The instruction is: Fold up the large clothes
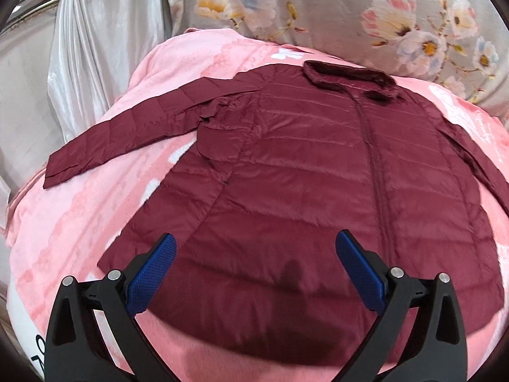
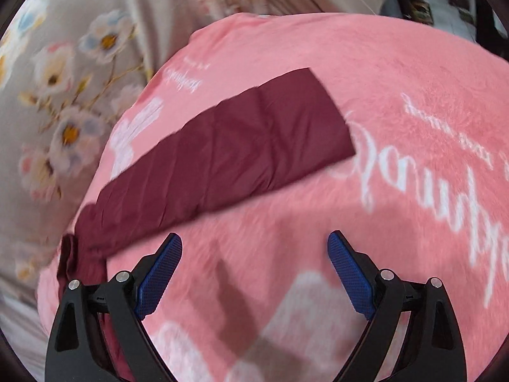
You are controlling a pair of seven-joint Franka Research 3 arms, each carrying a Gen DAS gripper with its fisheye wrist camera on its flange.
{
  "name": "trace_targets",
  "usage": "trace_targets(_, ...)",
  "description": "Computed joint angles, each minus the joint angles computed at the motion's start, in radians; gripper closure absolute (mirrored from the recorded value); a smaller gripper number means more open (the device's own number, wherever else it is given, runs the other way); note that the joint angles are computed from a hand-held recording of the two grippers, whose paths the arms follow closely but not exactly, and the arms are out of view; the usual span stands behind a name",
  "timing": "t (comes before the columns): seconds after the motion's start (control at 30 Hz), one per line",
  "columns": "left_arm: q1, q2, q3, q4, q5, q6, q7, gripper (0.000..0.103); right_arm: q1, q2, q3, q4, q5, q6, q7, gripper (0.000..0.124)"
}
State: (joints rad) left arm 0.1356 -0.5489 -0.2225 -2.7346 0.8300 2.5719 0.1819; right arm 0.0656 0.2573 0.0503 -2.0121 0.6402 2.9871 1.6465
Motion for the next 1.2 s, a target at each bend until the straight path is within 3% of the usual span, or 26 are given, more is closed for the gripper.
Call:
trace_targets(0.07, 0.016, 0.026, -0.004, 0.017, 0.018, -0.004, -0.009, 0.005, 0.039, 0.026, -0.051, 0.027, -0.073, 0.029, 0.069, 0.033)
trace_targets(0.2, 0.035, 0.082, 0.005, 0.051, 0.052, -0.005, -0.026, 0.005, 0.031, 0.072, -0.056, 0.079, -0.101, 0.061, 0.123, 0.038)
trace_targets(0.33, 0.043, 0.117, 0.014, 0.075, 0.087, -0.024, -0.053, 0.005, 0.046, 0.124, -0.075, 0.175, -0.172, 0.016, 0.175, 0.111)
trace_targets(0.37, 0.043, 0.125, 0.018, 0.081, 0.094, -0.031, -0.057, 0.005, 0.042, 0.129, -0.059, 0.197, -0.176, 0.016, 0.166, 0.114)
trace_targets(0.53, 0.036, 0.15, 0.045, 0.105, 0.1, -0.071, -0.049, 0.005, 0.088, 0.136, 0.031, 0.33, -0.256, 0.045, 0.019, 0.116)
trace_targets(0.73, 0.049, 0.129, 0.07, 0.095, 0.111, -0.073, -0.053, 0.005, 0.127, 0.211, 0.261, 0.566, -0.199, -0.09, -0.329, 0.116)
trace_targets(0.87, 0.068, 0.107, 0.089, 0.073, 0.107, -0.064, -0.04, 0.005, 0.247, 0.31, 0.298, 0.723, -0.198, -0.222, -0.429, 0.112)
trace_targets(1.03, 0.106, 0.084, 0.124, 0.033, 0.095, -0.004, -0.007, 0.005, 0.389, 0.408, 0.26, 0.83, -0.203, -0.346, -0.461, 0.111)
trace_targets(1.1, 0.124, 0.079, 0.136, 0.02, 0.088, 0.033, 0.015, 0.005, 0.44, 0.42, 0.242, 0.827, -0.204, -0.366, -0.466, 0.103)
trace_targets(1.17, 0.138, 0.074, 0.141, 0.012, 0.078, 0.07, 0.037, 0.005, 0.464, 0.42, 0.237, 0.816, -0.197, -0.371, -0.484, 0.072)
trace_targets(1.2, 0.143, 0.074, 0.15, 0.01, 0.068, 0.099, 0.056, 0.005, 0.459, 0.397, 0.249, 0.771, -0.174, -0.344, -0.514, 0.066)
